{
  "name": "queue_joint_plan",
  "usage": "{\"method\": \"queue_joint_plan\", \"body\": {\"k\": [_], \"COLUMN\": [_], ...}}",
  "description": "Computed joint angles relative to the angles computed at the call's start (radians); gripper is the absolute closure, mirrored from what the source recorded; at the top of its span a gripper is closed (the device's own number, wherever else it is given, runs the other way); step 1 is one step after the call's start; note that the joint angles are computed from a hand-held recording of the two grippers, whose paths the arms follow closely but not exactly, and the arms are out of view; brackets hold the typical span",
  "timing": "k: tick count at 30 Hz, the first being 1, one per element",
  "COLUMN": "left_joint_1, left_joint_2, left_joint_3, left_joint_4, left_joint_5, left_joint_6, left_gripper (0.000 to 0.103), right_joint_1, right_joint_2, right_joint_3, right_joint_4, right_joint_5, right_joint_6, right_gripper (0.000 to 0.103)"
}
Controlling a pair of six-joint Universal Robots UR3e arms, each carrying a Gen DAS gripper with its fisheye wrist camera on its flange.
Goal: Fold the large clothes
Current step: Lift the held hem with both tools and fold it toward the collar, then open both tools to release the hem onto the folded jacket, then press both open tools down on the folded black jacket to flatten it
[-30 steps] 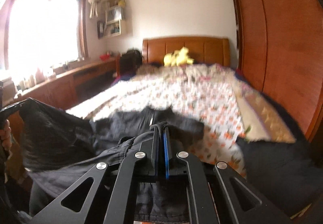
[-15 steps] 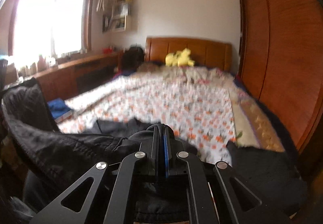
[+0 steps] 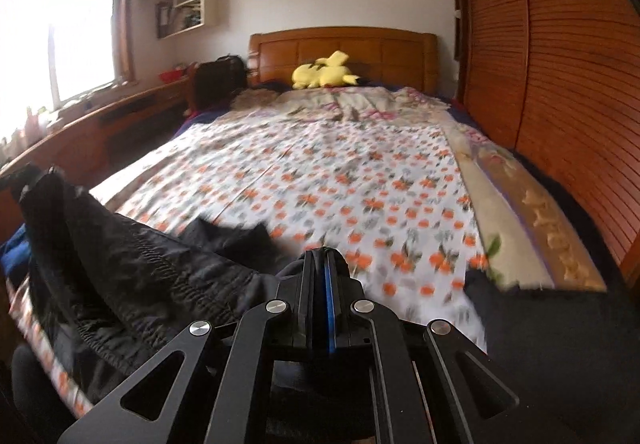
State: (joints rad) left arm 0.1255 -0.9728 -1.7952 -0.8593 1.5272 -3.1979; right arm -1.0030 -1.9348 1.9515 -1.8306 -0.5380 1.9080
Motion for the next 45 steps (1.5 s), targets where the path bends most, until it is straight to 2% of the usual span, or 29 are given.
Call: {"method": "queue_joint_plan", "body": {"k": [2,4,6,11,16,17,18,19,20,21,22,25,30,35,39,45], "left_joint_1": [-0.023,-0.030,-0.023,-0.013,-0.035,-0.041,-0.044,-0.049,-0.061,-0.067,-0.072,-0.100,-0.178,-0.248,-0.284,-0.276], "left_joint_2": [-0.105,-0.179,-0.234,-0.307,-0.342,-0.352,-0.353,-0.351,-0.346,-0.336,-0.324,-0.305,-0.300,-0.301,-0.290,-0.231], "left_joint_3": [0.026,0.050,0.057,0.009,-0.022,-0.018,-0.025,-0.039,-0.058,-0.080,-0.106,-0.155,-0.257,-0.348,-0.383,-0.442], "left_joint_4": [0.075,0.120,0.157,0.236,0.284,0.279,0.282,0.292,0.315,0.334,0.352,0.372,0.491,0.605,0.637,0.652], "left_joint_5": [0.043,0.057,0.047,0.002,0.017,0.021,0.018,0.026,0.044,0.053,0.053,0.058,0.096,0.120,0.120,0.084], "left_joint_6": [0.005,0.001,0.003,0.031,0.040,0.047,0.053,0.054,0.050,0.048,0.045,0.024,-0.010,-0.038,-0.023,-0.023], "left_gripper": [0.098,0.098,0.098,0.097,0.095,0.090,0.078,0.066,0.040,0.031,0.030,0.026,0.015,0.011,0.008,0.003], "right_joint_1": [0.110,0.200,0.293,0.394,0.433,0.437,0.438,0.437,0.435,0.437,0.427,0.396,0.393,0.470,0.581,0.753], "right_joint_2": [0.129,0.232,0.340,0.458,0.509,0.513,0.508,0.498,0.488,0.479,0.456,0.411,0.306,0.210,0.217,0.358], "right_joint_3": [-0.019,-0.050,-0.098,-0.136,-0.142,-0.141,-0.125,-0.109,-0.088,-0.067,-0.030,-0.026,0.024,0.080,0.101,0.036], "right_joint_4": [-0.304,-0.505,-0.638,-0.740,-0.785,-0.786,-0.806,-0.820,-0.847,-0.901,-0.965,-0.908,-0.829,-0.743,-0.750,-0.820], "right_joint_5": [-0.039,-0.102,-0.191,-0.296,-0.350,-0.358,-0.365,-0.364,-0.363,-0.379,-0.379,-0.335,-0.299,-0.290,-0.337,-0.476], "right_joint_6": [0.237,0.385,0.492,0.550,0.568,0.572,0.575,0.575,0.578,0.597,0.616,0.601,0.542,0.489,0.497,0.595], "right_gripper": [0.100,0.099,0.099,0.098,0.096,0.091,0.089,0.079,0.057,0.045,0.037,0.037,0.037,0.039,0.040,0.046]}}
